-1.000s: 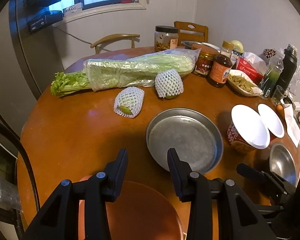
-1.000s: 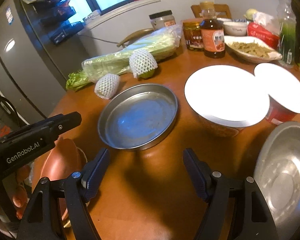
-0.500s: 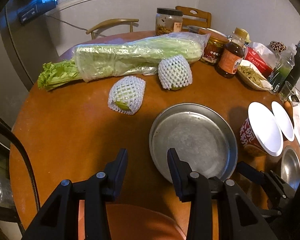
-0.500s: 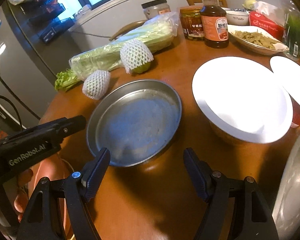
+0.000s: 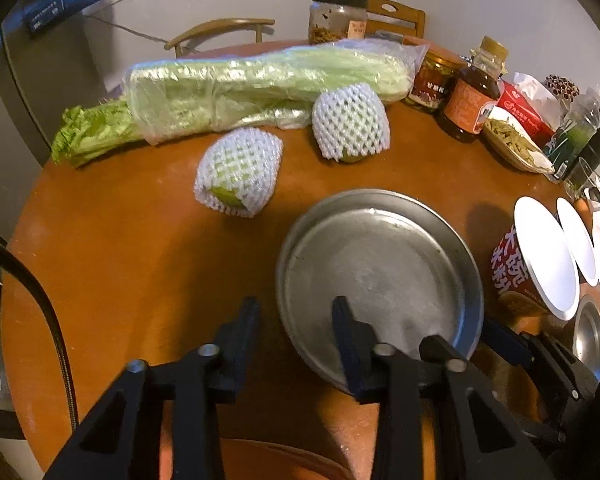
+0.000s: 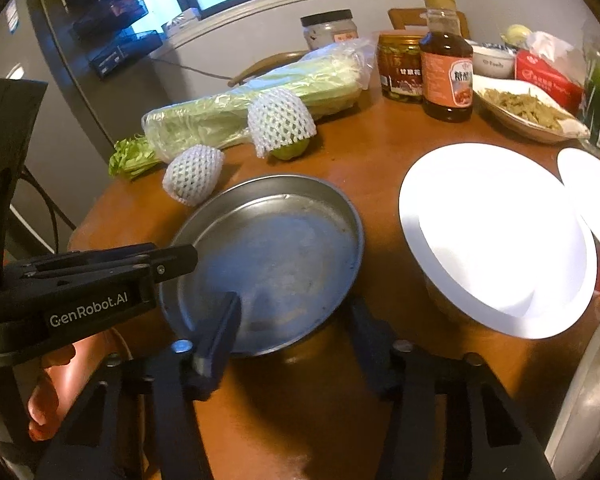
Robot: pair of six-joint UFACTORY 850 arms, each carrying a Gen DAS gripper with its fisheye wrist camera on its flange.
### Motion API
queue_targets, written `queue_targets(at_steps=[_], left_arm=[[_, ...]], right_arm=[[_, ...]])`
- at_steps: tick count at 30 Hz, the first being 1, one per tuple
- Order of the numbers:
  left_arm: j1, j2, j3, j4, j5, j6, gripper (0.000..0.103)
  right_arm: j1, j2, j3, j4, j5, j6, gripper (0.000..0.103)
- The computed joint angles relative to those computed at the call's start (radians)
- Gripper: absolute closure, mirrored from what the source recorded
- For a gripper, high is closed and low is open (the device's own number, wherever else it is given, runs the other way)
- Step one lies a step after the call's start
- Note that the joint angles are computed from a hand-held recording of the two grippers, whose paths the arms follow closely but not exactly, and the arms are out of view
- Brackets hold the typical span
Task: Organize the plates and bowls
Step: 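Move the left tool to the grey metal pan and grasp its rim, then lift the grey metal pan with the left tool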
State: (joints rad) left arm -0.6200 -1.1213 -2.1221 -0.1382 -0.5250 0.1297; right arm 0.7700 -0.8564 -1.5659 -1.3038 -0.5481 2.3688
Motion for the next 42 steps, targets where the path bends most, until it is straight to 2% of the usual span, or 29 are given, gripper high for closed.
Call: queue_targets(at_steps=[2,5,13,19,29,42], left_arm=[[-0.003,-0.005,-0.002,0.023,-0.002,-0.014,0.077],[-0.004,0.006,0.018,0.057,0.019,-0.042,0.082],[0.003,0.053,0.083,0.054,0.066,-0.045,0.083],[0.009,0.143,0.202,0.006,0.152,0.004,0.082],[-0.005,0.279,0.38,-0.074,0.273,0.085,0.082],[-0.033,0.429,0.575,-0.163,0.384,0.177,0.082]], right_arm=[[0.001,-0.003,-0.003,-0.005,-0.002,-0.009,0.057],[0.003,-0.008,-0.013,0.0,-0.013,-0.029,0.058],[0.014,-0.009,-0.026,-0.014,-0.03,-0.035,0.058],[0.033,0.007,-0.026,-0.03,-0.066,-0.037,0.058],[0.08,0.062,0.016,-0.054,-0.151,-0.01,0.058],[0.157,0.141,0.093,-0.076,-0.259,0.039,0.058]])
